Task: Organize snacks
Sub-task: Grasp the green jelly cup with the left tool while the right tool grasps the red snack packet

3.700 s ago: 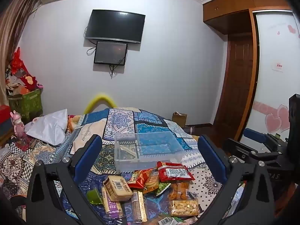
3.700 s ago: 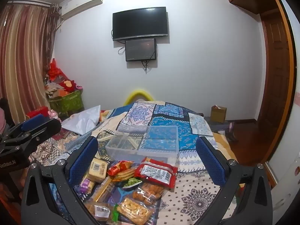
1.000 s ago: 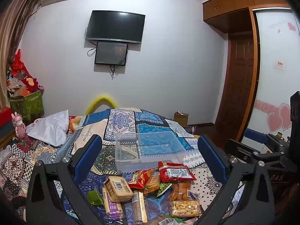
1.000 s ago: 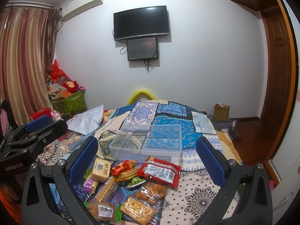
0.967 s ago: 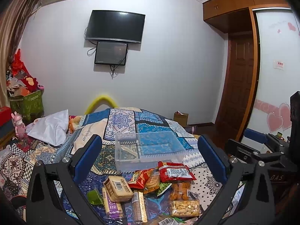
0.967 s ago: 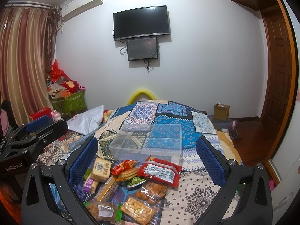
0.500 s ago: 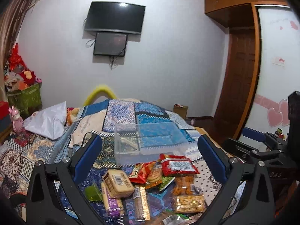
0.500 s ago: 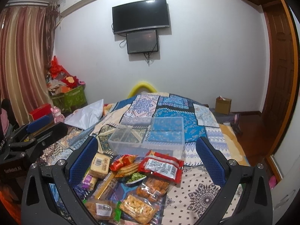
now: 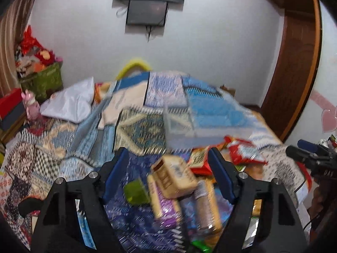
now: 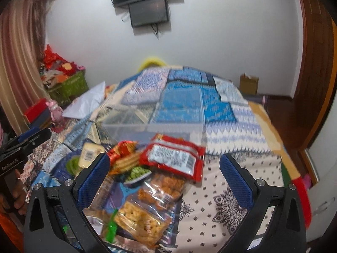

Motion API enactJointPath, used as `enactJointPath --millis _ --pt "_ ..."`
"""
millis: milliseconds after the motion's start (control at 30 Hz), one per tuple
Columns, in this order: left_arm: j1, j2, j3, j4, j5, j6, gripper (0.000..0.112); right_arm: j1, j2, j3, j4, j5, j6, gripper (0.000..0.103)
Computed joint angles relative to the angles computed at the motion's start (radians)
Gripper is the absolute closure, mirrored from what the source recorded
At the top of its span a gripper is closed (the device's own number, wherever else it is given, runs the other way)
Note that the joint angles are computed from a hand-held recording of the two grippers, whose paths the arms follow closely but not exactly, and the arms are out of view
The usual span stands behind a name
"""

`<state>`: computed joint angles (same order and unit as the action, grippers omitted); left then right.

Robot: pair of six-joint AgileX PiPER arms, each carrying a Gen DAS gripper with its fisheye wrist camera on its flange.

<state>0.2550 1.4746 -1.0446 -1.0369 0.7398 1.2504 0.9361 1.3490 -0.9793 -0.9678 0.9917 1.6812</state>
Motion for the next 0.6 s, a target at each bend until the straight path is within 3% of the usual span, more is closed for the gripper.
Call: enactJointPath --millis 367,600 --pt "-0.028 0.168 -0.028 0.169 -0.095 -0.110 0.037 -0.177 0.065 0.019 0.149 -0.192 -0.158 0.001" --pt "-0.036 0.250 -0.071 0.242 -0.141 -0.202 0.051 -0.305 0.121 -0.008 0.260 -0.311 -0.320 0.001"
